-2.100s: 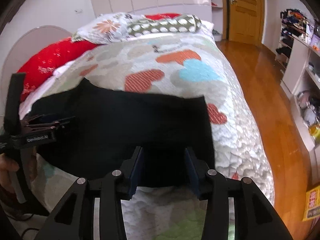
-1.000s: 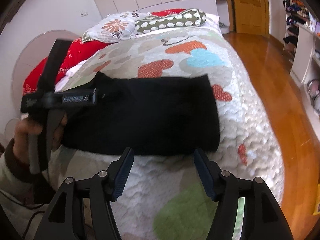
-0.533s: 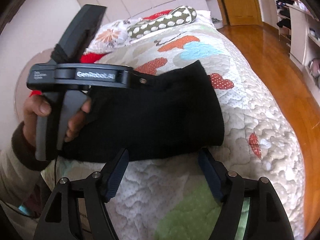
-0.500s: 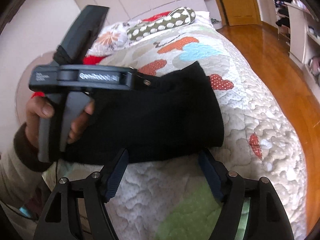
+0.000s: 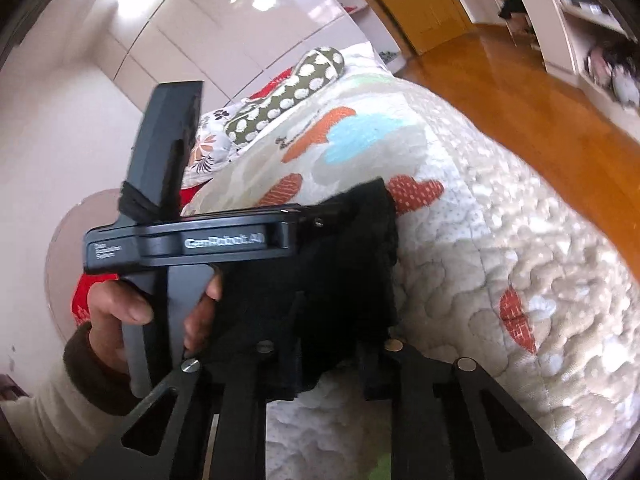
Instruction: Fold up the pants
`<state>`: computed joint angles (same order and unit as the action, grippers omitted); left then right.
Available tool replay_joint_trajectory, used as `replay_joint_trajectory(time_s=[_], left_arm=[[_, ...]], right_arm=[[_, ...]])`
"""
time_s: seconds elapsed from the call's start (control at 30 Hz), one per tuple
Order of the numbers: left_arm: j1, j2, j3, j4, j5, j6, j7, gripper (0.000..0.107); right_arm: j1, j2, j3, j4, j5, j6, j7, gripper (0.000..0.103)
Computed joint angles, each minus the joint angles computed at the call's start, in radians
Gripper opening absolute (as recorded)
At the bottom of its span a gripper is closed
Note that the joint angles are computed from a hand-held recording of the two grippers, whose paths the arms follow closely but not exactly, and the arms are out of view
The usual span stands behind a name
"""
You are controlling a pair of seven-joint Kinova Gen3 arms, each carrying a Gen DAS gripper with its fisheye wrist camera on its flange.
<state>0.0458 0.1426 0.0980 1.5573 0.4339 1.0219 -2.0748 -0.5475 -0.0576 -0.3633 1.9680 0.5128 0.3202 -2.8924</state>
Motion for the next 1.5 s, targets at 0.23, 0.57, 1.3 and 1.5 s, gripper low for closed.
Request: replay_joint_trajectory(time_s=[0.23, 0.57, 1.3, 1.5], left_arm=[[-0.164, -0.051, -0.084, -0.03, 0.244, 0.179, -0.067, 0.089], [-0.432, -0.188, -0.314, 0.033, 0.255, 0.382, -0.066, 0.089], [-0.436, -0.331, -0.213, 0.293, 0.015, 0.154, 0.051, 0.089], [-0.384, -0.357, -0.306, 0.301, -0.064, 0.105, 0.126, 0.089]], right_arm=[[0.098, 0.044, -0.242, -0.237, 0.128, 0.24, 0.16, 0.017], [-0.085, 0.326, -0.276, -0.542, 0.049, 0.272, 0.564, 0.017], [-0.205, 0.386, -0.067, -0.591, -0.09, 0.428, 0.639, 0.038], [-0.317, 0.378, -0.05, -0.549, -0.047, 0.473, 0.75, 0.037]])
